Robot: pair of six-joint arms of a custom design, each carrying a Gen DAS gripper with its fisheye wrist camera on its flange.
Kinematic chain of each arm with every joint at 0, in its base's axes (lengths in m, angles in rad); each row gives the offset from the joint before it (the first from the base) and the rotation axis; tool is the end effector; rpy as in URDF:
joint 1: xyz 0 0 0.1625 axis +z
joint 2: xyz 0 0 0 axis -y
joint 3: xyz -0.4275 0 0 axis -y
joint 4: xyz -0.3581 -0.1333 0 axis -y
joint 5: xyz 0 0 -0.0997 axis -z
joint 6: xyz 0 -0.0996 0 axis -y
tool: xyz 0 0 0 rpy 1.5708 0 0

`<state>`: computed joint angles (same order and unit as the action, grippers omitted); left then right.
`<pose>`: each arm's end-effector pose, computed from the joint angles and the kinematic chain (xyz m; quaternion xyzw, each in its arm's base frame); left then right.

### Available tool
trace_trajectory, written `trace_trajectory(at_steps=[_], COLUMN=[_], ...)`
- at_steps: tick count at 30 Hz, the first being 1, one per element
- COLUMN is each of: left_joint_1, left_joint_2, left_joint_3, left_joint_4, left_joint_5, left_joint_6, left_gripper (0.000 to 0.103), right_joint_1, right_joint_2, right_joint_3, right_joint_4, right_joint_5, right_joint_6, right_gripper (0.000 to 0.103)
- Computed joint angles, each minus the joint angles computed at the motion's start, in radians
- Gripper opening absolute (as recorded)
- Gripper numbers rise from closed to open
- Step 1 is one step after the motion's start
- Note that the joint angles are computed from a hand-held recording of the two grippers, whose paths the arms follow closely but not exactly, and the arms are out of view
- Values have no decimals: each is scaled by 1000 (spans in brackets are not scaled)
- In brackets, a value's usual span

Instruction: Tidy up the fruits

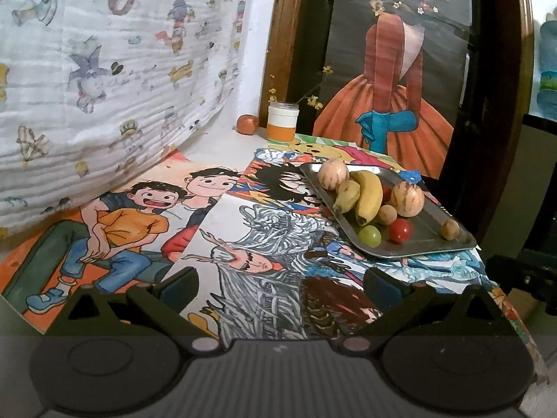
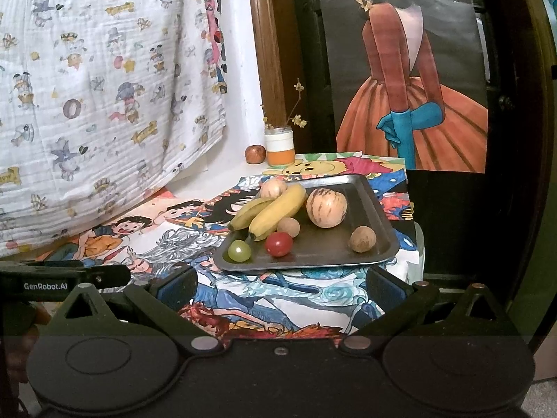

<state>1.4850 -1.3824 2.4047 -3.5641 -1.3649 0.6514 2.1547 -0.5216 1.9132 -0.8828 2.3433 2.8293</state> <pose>0.1185 -0.4152 0.3041 0.2722 0.8379 -0.4204 0.2168 0.3003 -0.3388 -0.0987 0.1741 -0.8026 0.5087 0.2583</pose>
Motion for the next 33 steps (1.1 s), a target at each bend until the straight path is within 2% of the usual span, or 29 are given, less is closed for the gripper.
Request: trace_trajectory(at_steps=[33], left_joint_1=[-1], left_joint_2=[-6], left_joint_3=[6], left_joint_4=[-1], left_joint_5=[-2], left_joint_6=[1], left_gripper=[103], right_joint_1=[-2], right_joint_2=[7], right_joint_3=[-2], right_joint_4=[2], right_joint_5=[4], right_joint_6=[11], right_gripper=[102])
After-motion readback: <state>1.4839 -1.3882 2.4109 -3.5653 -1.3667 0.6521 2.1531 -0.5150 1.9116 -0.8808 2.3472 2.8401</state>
